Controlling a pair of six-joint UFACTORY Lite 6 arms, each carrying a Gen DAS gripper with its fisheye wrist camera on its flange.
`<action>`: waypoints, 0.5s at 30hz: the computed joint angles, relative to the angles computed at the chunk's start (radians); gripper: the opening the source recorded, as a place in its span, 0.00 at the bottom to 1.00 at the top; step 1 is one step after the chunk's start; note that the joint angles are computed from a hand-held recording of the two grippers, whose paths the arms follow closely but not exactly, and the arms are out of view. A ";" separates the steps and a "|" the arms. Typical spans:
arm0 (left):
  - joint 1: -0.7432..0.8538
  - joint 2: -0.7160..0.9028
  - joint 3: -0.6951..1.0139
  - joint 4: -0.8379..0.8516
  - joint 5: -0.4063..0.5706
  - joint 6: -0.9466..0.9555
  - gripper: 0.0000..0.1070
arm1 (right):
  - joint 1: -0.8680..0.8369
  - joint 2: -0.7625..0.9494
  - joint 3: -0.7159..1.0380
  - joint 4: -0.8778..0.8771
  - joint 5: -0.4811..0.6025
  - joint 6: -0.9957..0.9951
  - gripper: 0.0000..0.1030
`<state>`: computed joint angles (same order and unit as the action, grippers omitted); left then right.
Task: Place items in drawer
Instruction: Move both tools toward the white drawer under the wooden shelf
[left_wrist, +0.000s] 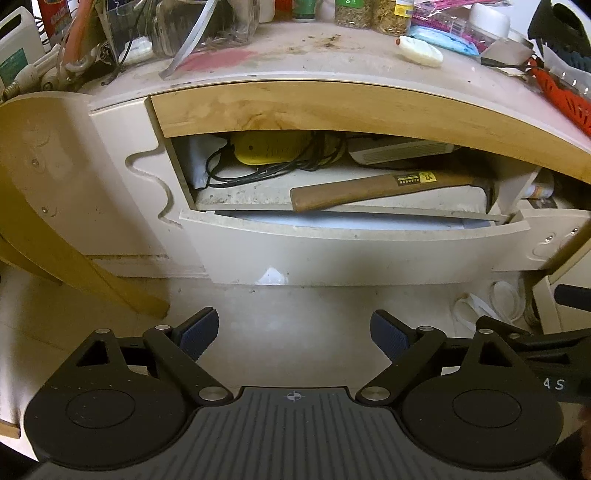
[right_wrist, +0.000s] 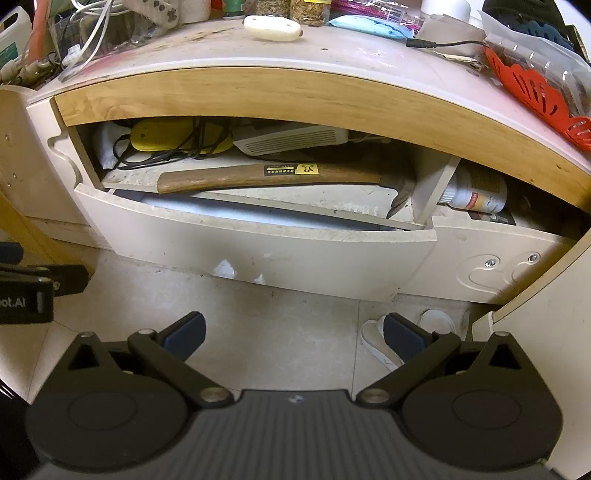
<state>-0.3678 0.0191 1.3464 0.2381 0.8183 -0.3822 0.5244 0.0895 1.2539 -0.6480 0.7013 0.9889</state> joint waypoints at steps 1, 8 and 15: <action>-0.001 0.000 0.000 0.004 -0.001 -0.003 0.85 | 0.000 -0.001 0.001 0.003 0.001 -0.002 1.00; -0.013 0.000 -0.009 0.030 -0.010 -0.026 0.85 | -0.016 -0.017 -0.017 0.009 -0.015 -0.007 1.00; -0.026 0.000 -0.019 0.058 -0.018 -0.051 0.85 | -0.023 -0.020 -0.020 0.002 -0.023 0.002 1.00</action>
